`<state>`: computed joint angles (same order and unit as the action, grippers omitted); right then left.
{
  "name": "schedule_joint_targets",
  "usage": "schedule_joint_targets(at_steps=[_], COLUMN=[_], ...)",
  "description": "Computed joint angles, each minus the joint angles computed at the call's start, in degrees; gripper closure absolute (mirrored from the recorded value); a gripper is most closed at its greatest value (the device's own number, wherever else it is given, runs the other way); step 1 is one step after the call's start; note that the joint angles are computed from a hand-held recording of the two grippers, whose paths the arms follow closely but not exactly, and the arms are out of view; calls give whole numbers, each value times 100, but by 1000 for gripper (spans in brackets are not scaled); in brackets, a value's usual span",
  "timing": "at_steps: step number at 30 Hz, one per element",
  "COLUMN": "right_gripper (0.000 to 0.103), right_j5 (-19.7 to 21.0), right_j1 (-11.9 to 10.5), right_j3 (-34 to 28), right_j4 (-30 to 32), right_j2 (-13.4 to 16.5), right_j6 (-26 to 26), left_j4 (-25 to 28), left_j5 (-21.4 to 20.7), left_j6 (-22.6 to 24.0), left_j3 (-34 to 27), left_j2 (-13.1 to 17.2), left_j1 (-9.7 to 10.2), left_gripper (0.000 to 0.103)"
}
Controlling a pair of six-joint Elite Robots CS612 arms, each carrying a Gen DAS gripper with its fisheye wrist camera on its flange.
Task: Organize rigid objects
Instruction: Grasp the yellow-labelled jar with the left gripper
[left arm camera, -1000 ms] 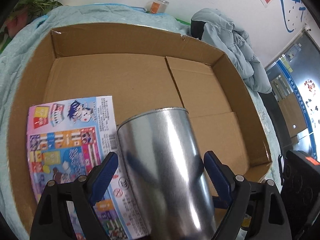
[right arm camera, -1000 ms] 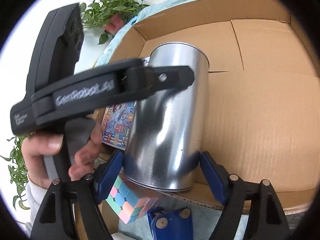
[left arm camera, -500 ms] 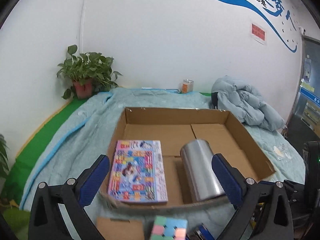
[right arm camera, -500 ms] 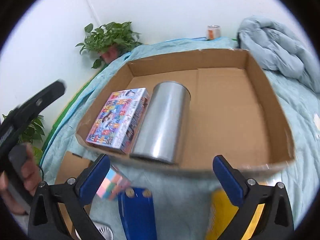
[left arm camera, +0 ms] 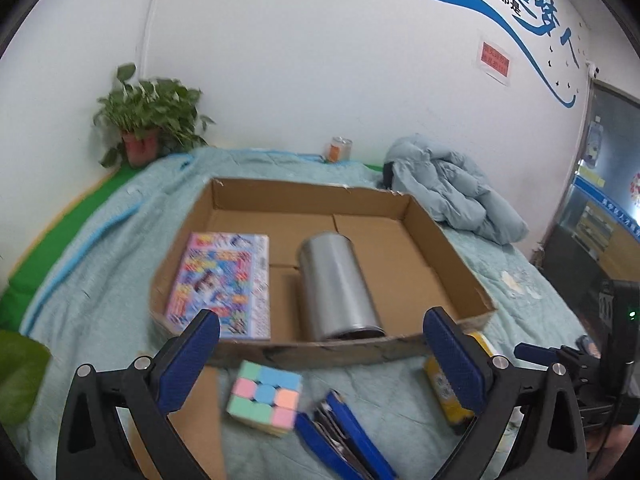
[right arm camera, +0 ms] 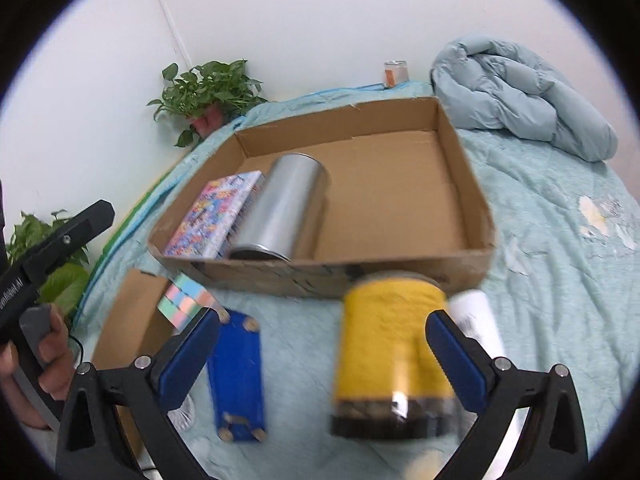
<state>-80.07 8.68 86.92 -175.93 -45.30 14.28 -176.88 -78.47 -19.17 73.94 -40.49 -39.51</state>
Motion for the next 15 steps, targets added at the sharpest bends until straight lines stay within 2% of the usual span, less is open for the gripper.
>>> schedule_joint_targets(at_steps=[6, 9, 11, 13, 15], right_gripper=[1, 1, 2, 3, 9], right_j5=[-34, 295, 381, 227, 327], right_j1=[-178, -255, -266, -230, -233], right_j3=[251, 183, 88, -1, -103], right_j4=[394, 580, 676, 746, 940], right_j2=[-73, 7, 78, 119, 151], right_j6=[62, 132, 127, 22, -69], left_j4=[331, 502, 644, 824, 1013], left_j5=[-434, -730, -1034, -1339, -1713], left_j6=[-235, -190, -223, -344, -417], left_j3=[26, -74, -189, -357, -565], left_j2=[26, 99, 180, 278, 393], left_j1=[-52, -66, -58, -39, 19], left_gripper=[1, 1, 1, 1, 1])
